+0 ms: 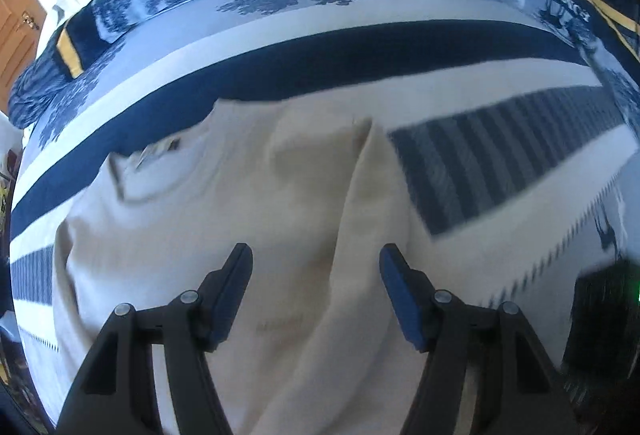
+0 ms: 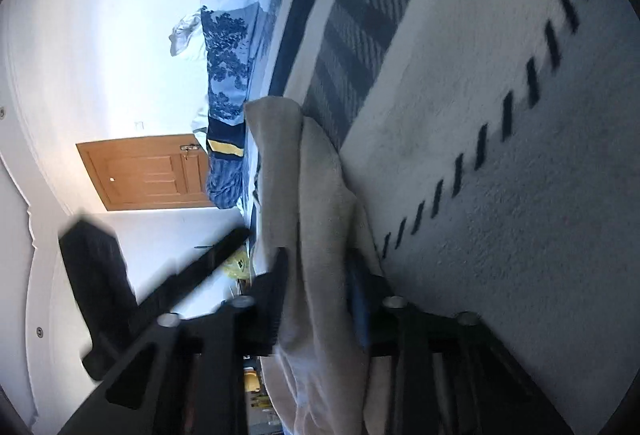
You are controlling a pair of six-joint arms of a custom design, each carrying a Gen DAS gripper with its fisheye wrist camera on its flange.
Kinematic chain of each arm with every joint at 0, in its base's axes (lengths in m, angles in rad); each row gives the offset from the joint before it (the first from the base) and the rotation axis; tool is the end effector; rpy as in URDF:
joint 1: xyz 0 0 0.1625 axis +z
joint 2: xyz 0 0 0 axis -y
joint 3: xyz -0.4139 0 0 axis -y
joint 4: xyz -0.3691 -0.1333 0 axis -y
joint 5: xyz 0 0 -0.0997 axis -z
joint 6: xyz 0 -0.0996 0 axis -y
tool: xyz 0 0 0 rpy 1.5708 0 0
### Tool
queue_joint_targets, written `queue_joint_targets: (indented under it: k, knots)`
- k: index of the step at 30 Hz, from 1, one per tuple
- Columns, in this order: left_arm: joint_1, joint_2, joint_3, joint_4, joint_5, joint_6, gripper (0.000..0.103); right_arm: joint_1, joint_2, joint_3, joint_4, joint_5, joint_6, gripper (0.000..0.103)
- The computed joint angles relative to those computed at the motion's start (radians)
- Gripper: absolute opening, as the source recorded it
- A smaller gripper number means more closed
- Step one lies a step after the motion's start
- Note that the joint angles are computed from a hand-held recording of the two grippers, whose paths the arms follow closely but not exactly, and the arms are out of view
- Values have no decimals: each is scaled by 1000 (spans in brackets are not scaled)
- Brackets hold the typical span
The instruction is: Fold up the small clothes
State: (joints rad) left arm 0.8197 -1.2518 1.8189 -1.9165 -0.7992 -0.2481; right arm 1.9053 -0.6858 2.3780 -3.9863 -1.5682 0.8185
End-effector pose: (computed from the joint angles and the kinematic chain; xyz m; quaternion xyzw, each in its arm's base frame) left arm -0.2085 -0.5204 0.2657 0.2694 0.8815 -0.0893 0.3773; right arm 0.2628 -0.3494 0.0496 0.2237 0.9082 -0.2960 0.1939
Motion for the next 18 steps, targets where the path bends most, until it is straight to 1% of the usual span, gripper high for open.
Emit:
queue_joint_targets:
  k: [3, 4, 5, 7, 9, 10, 11, 12, 13, 14, 15, 16, 17, 18]
  knots:
    - [9, 67, -63, 15, -14, -48, 65, -4, 4, -6, 8, 11, -11, 18]
    - [6, 90, -79, 16, -19, -45, 65, -3, 3, -8, 14, 6, -14, 18]
    - [1, 108, -86, 18, -8, -36, 65, -3, 4, -6, 11, 4, -18, 18]
    - [-10, 157, -97, 50, 52, -34, 65, 2, 0, -8, 17, -5, -21, 17]
    - [-16, 190, -90, 59, 110, -14, 65, 7, -6, -12, 32, -16, -23, 10]
    - [-20, 208, -76, 57, 173, -7, 62, 8, -8, -19, 41, -19, -29, 9]
    - [-18, 212, -66, 40, 206, -4, 57, 18, -15, -23, 61, -40, -32, 8]
    - [-6, 212, -78, 32, 198, -5, 40, 22, -20, -27, 73, -51, -38, 8]
    - [11, 205, -106, 38, 149, -12, 20, 30, -28, -31, 90, -73, -41, 7]
    - [24, 190, -126, 29, 99, -18, 14, 42, -39, -33, 114, -105, -42, 7]
    - [29, 172, -137, 17, 78, -24, 11, 48, -46, -34, 125, -118, -44, 7]
    - [27, 158, -140, 6, 81, -19, 5, 50, -48, -35, 126, -124, -45, 6]
    - [28, 139, -148, -9, 66, -1, 5, 65, -58, -41, 146, -155, -46, 6]
    - [39, 122, -168, -15, 20, 4, 5, 73, -63, -45, 156, -171, -50, 6]
